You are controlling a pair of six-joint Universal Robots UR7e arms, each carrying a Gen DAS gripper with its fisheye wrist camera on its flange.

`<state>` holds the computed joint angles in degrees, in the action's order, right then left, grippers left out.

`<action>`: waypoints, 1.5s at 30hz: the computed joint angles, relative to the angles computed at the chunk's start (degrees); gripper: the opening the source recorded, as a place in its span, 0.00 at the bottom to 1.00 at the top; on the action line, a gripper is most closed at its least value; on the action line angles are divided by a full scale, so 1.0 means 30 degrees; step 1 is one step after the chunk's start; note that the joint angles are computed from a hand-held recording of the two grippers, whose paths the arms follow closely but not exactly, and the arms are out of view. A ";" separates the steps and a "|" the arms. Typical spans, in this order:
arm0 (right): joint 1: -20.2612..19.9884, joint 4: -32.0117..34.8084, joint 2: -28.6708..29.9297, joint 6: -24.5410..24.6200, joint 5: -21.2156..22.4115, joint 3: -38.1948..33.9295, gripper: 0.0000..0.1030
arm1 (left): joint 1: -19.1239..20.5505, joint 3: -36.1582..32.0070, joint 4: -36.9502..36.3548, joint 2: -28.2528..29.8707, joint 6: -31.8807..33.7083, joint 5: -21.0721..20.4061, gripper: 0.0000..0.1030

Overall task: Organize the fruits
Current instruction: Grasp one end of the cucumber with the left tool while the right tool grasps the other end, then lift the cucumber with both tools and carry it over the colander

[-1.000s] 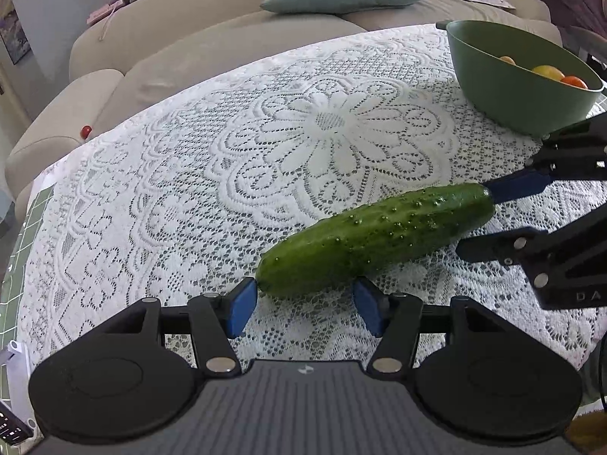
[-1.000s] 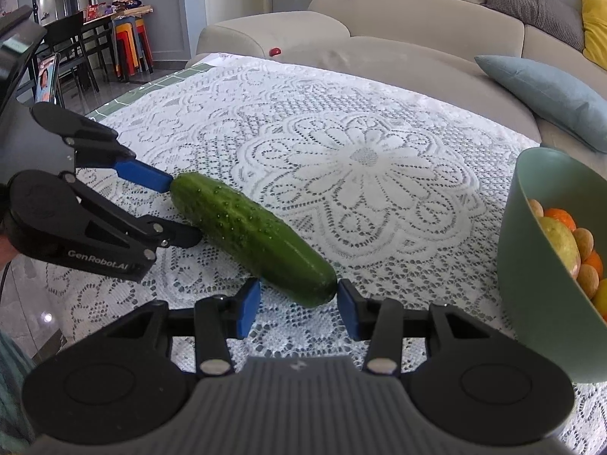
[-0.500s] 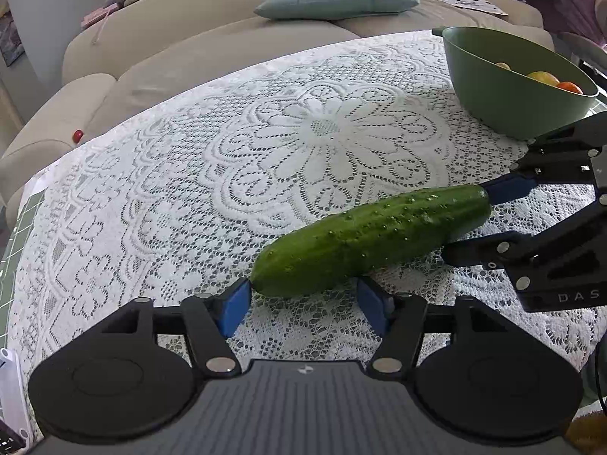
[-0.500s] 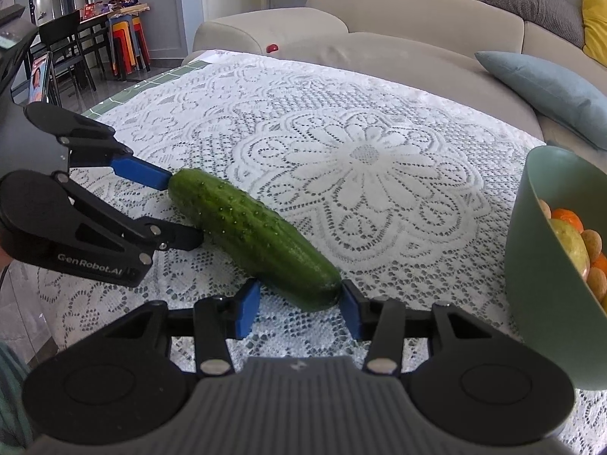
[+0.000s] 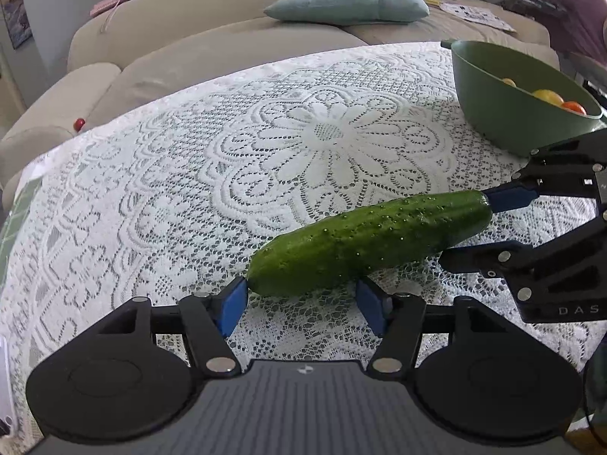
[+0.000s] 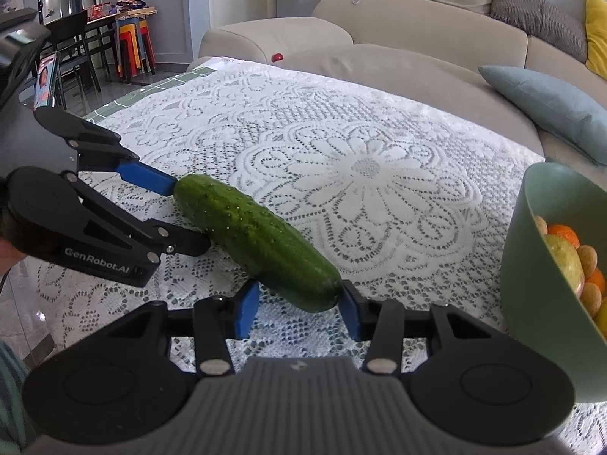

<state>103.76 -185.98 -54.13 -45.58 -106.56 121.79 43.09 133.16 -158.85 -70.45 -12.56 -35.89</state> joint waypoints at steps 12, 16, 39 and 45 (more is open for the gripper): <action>-0.0005 0.0279 0.0105 -0.0221 -0.0337 -0.0142 0.40 | 0.0751 0.0048 -0.1414 -0.0283 0.3888 -0.1183 0.76; 0.0090 -0.0146 0.0290 -0.0728 -0.0520 -0.0100 0.42 | 0.0800 -0.0014 -0.1660 -0.0145 0.4377 -0.1309 0.77; 0.0196 -0.0870 0.0464 -0.0828 -0.0634 -0.0181 0.46 | 0.0299 0.0013 -0.1729 0.0251 0.2361 -0.0580 0.71; -0.0047 -0.0491 -0.0310 -0.1476 0.0067 0.0099 0.46 | -0.0112 0.0222 -0.2228 0.0162 0.2384 -0.0644 0.70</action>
<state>103.62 -187.45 -55.06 -50.00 -106.36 122.09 42.75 133.83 -165.53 -69.96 -5.41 -37.82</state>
